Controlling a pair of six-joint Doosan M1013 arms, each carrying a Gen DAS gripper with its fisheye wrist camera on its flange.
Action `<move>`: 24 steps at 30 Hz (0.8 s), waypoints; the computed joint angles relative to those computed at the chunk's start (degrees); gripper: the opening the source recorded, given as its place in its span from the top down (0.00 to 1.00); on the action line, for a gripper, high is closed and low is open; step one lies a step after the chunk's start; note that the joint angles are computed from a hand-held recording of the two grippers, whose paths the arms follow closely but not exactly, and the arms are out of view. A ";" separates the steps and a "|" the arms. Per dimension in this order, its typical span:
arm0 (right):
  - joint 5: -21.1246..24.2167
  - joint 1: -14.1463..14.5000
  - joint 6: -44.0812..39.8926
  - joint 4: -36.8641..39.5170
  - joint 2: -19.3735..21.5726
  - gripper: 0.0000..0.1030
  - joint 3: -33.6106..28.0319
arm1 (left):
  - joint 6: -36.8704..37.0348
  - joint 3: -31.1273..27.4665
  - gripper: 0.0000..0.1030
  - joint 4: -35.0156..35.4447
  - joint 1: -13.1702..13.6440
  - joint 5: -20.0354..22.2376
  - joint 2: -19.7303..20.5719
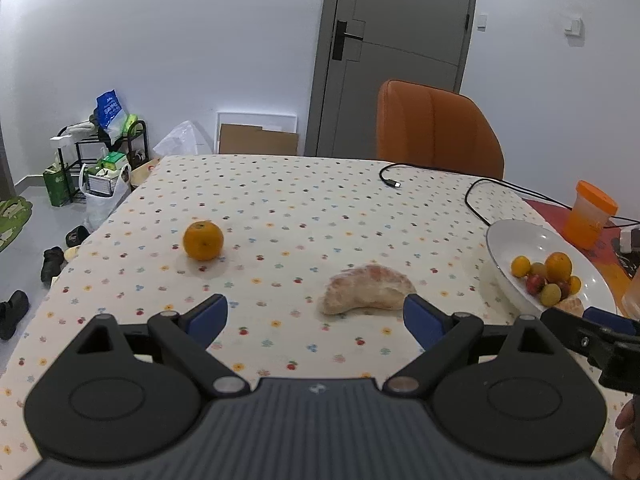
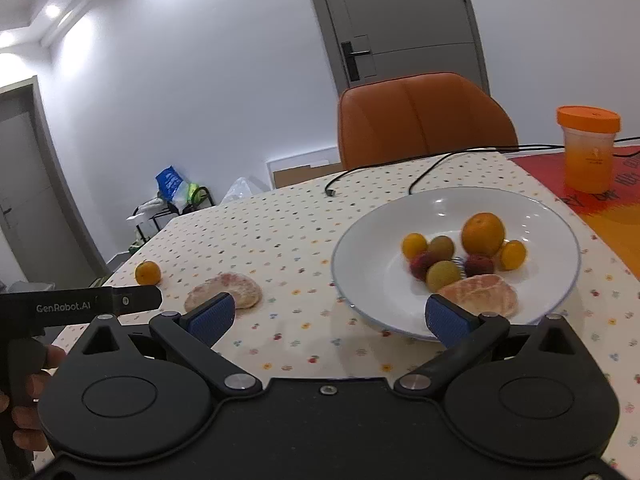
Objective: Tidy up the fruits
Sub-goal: 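Move both open grippers away from the bowl toward the remaining fruit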
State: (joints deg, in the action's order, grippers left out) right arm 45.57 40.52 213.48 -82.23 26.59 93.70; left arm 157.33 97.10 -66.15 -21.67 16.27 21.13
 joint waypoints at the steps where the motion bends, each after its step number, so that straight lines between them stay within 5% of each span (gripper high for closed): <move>1: -0.19 0.00 -0.28 0.11 0.14 0.00 -0.28 | 0.40 -0.05 0.09 -0.42 0.18 0.09 0.04; 24: -7.10 -1.76 -12.10 6.61 4.26 0.00 -8.17 | -8.12 -3.02 0.09 4.68 3.28 -1.40 2.32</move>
